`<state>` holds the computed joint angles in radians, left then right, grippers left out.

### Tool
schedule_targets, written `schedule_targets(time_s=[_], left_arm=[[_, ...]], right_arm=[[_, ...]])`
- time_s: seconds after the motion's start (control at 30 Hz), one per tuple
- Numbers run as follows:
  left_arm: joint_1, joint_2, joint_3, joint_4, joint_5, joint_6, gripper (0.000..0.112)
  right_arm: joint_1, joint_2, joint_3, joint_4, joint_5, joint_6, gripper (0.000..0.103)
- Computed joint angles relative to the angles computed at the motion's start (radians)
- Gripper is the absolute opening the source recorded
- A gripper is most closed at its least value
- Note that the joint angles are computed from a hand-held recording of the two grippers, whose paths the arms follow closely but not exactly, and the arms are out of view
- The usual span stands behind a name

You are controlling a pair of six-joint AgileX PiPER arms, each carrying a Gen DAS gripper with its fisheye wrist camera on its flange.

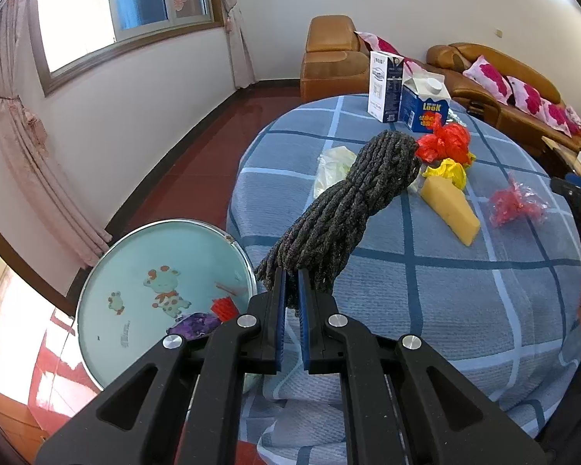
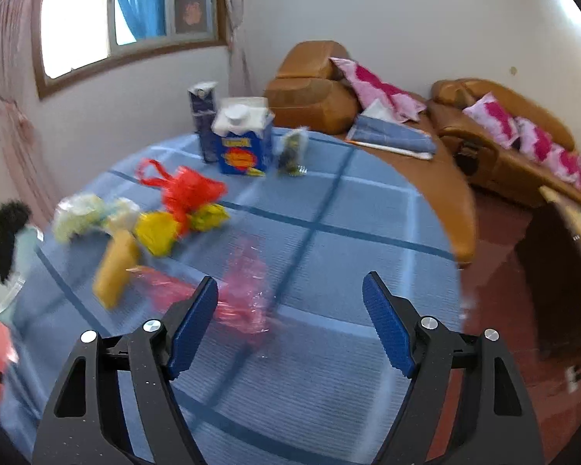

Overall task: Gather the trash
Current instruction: 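Carry the black mesh over the bucket with the left tool while the right tool carries the pink bag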

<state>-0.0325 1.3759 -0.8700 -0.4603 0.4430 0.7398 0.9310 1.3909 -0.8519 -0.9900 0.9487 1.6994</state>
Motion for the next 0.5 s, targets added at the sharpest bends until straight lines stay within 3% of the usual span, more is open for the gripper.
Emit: schedule_targets(time_s=[0.07, 0.2, 0.27, 0.3, 0.43, 0.5], left_arm=[[0.005, -0.005, -0.001, 0.005, -0.003, 0.0, 0.006], [0.018, -0.002, -0.003, 0.009, -0.003, 0.0, 0.006], [0.019, -0.007, 0.0, 0.031, -0.016, -0.016, 0.006], [0.016, -0.016, 0.006, 0.048, -0.033, -0.027, 0.006], [0.027, -0.036, 0.008, 0.05, -0.044, -0.024, 0.006], [0.04, -0.038, 0.007, 0.042, -0.044, -0.017, 0.006]], right_arm=[[-0.032, 0.035, -0.027, -0.005, -0.042, -0.032, 0.071], [-0.196, 0.107, -0.071, 0.101, -0.23, -0.176, 0.062], [-0.248, 0.131, -0.072, 0.219, -0.307, -0.305, 0.043], [-0.258, 0.135, -0.06, 0.264, -0.344, -0.346, 0.04], [-0.233, 0.116, -0.016, 0.26, -0.392, -0.326, 0.014], [-0.208, 0.105, -0.005, 0.226, -0.386, -0.287, 0.011]])
